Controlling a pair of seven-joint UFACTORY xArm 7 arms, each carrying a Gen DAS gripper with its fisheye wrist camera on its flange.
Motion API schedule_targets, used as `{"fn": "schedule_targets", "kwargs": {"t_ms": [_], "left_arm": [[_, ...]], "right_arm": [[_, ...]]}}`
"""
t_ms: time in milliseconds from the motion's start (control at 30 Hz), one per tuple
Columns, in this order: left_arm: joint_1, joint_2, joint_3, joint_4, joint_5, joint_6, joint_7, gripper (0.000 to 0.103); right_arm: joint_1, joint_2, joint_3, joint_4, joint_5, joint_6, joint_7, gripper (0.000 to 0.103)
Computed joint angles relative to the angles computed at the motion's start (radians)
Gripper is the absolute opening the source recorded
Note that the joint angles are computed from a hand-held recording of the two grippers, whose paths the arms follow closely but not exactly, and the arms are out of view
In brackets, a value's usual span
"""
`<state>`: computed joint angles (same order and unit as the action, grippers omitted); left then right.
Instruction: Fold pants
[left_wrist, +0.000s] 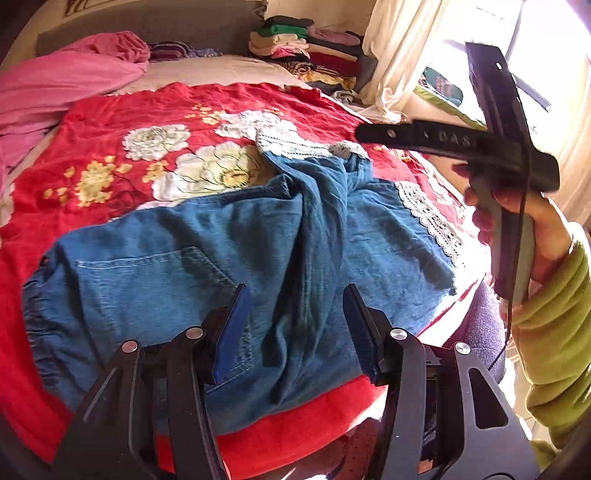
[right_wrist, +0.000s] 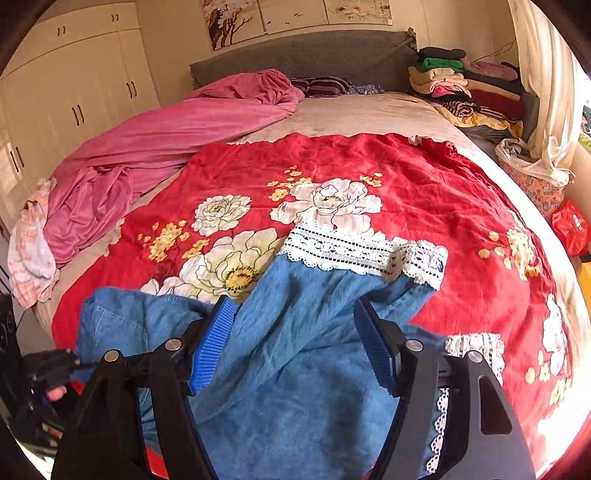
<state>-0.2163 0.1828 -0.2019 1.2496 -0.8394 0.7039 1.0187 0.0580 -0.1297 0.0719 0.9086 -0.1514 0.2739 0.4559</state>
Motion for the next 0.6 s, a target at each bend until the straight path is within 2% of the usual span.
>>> {"fn": "schedule_targets", "kwargs": {"t_ms": [67,133,233,300,367,400,500,567,600], "left_arm": [[-0.011,0.025,-0.006,0.020,0.019,0.006,-0.017,0.044],[-0.019,0.052,-0.015,0.044,0.035,0.018,-0.036,0.044],[-0.029,0.088,-0.029,0.069,0.049,0.013,-0.053,0.043],[-0.032,0.111,-0.037,0.085,0.060,0.013,-0.071,0.038],[-0.037,0.136,-0.040,0.098,0.084,0.015,-0.105,0.023],[-0.037,0.148,-0.043,0.106,0.094,0.024,-0.122,0.020],[-0.033,0.159,-0.054,0.102,0.109,0.017,-0.130,0.018],[-0.024,0.163,-0.062,0.104,0.105,0.018,-0.119,0.018],[-0.020,0.167,-0.064,0.109,0.102,0.022,-0.117,0.018]], "right_arm": [[0.009,0.073,-0.011,0.080,0.030,0.034,-0.048,0.070],[0.014,0.158,-0.014,0.173,0.001,0.084,-0.045,0.072],[0.028,0.286,-0.020,0.309,0.048,0.146,-0.105,0.072],[0.048,0.369,-0.037,0.405,0.032,0.200,-0.091,0.072],[0.063,0.444,-0.053,0.493,0.013,0.246,-0.081,0.072],[0.071,0.479,-0.063,0.535,0.004,0.270,-0.072,0.072],[0.072,0.585,-0.076,0.660,0.022,0.359,-0.056,0.072],[0.066,0.632,-0.083,0.704,0.029,0.378,-0.055,0.072],[0.062,0.637,-0.084,0.699,0.028,0.359,-0.066,0.063]]}}
